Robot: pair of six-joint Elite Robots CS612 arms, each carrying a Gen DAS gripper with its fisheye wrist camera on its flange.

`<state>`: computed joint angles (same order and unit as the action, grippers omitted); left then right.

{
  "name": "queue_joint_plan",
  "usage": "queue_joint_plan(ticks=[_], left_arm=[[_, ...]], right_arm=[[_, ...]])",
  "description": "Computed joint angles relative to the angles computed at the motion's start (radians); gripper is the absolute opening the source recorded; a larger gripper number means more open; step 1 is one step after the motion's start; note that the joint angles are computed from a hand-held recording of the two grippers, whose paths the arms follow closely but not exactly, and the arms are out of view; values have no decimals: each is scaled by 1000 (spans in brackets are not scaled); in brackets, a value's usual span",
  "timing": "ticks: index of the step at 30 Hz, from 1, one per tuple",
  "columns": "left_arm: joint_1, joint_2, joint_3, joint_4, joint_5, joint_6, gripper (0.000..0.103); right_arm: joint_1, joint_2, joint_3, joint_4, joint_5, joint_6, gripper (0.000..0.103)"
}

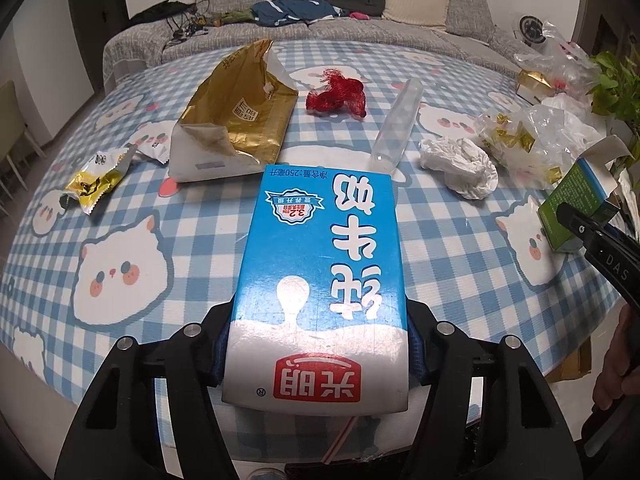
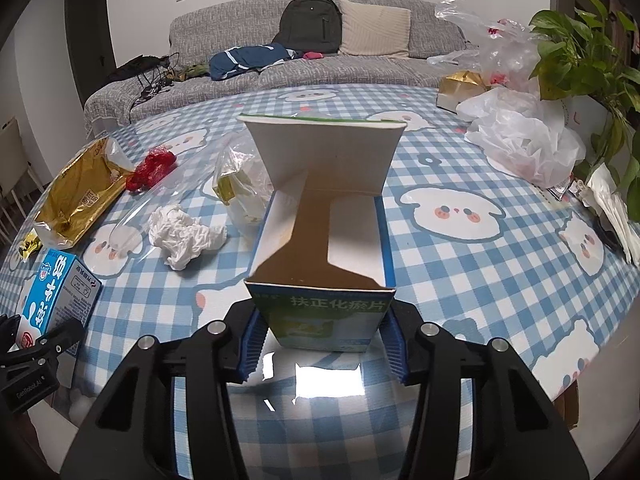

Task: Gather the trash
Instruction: 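Carry the milk carton with the left tool while the right tool carries the green box to the bin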

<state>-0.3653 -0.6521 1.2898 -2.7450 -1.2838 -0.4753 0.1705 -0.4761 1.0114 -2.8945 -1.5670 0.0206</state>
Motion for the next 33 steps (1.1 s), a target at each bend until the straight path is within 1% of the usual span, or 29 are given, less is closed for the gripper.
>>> queue_joint_plan(ticks=[18,33], left_arm=[[-11,-31,49,-31,20,-18,62],[-35,-89,152,-94,42,-61,62]], right_arm=[[-1,-53,94,-64,22,-12,47],[-2,-126,232,-144,43,-42,47]])
